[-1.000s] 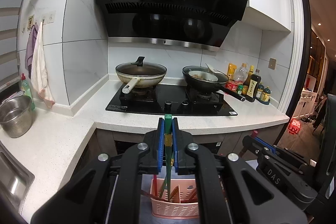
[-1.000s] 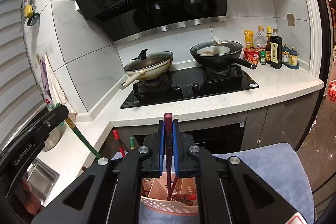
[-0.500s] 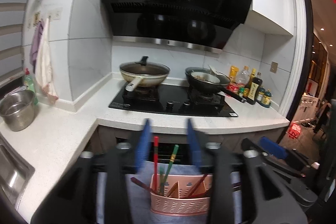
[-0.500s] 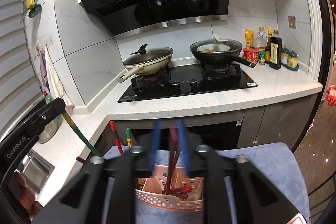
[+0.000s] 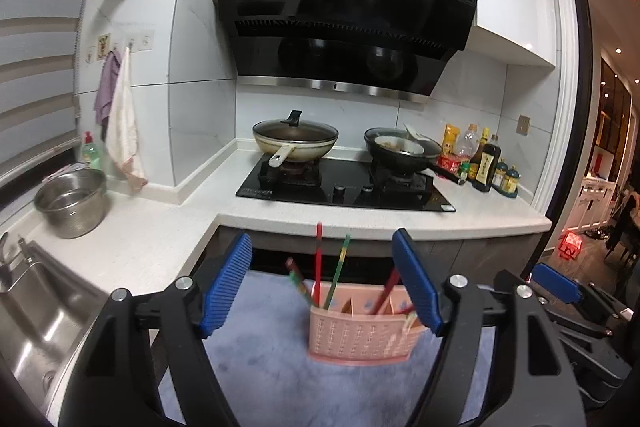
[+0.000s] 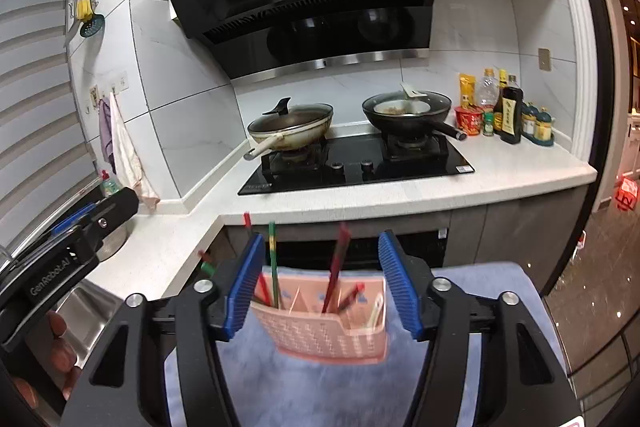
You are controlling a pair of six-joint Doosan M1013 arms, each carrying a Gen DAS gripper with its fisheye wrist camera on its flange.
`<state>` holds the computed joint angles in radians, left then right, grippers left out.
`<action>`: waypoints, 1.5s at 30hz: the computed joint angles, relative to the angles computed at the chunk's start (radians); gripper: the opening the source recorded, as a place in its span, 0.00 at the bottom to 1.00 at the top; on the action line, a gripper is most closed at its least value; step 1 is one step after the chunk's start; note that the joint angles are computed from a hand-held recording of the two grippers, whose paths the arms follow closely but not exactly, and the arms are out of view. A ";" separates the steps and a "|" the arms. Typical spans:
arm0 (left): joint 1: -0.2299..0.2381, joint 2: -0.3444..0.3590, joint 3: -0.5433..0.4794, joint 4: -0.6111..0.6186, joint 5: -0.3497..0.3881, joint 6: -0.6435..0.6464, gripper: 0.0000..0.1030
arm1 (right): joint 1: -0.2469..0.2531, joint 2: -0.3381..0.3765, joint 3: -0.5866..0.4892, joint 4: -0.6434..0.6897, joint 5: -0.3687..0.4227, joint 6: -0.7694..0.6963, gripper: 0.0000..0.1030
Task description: Organize utensils
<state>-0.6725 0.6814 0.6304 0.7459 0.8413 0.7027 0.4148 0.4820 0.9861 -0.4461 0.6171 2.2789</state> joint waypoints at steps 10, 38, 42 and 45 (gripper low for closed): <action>-0.064 -0.154 0.299 0.087 0.054 -0.100 0.82 | 0.072 -0.130 0.229 -0.126 0.060 0.093 0.69; -0.133 -0.246 0.518 0.050 0.193 -0.187 0.93 | 0.169 -0.228 0.418 -0.219 0.166 0.225 0.94; -0.140 -0.244 0.521 0.055 0.199 -0.178 0.93 | 0.172 -0.231 0.425 -0.226 0.178 0.246 0.94; -0.142 -0.244 0.521 0.053 0.202 -0.172 0.93 | 0.170 -0.231 0.429 -0.212 0.186 0.244 0.94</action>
<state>-0.8147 0.4378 1.1513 0.7991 1.0430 0.5311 0.5850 0.2505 1.4149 -0.6586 0.8032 2.5231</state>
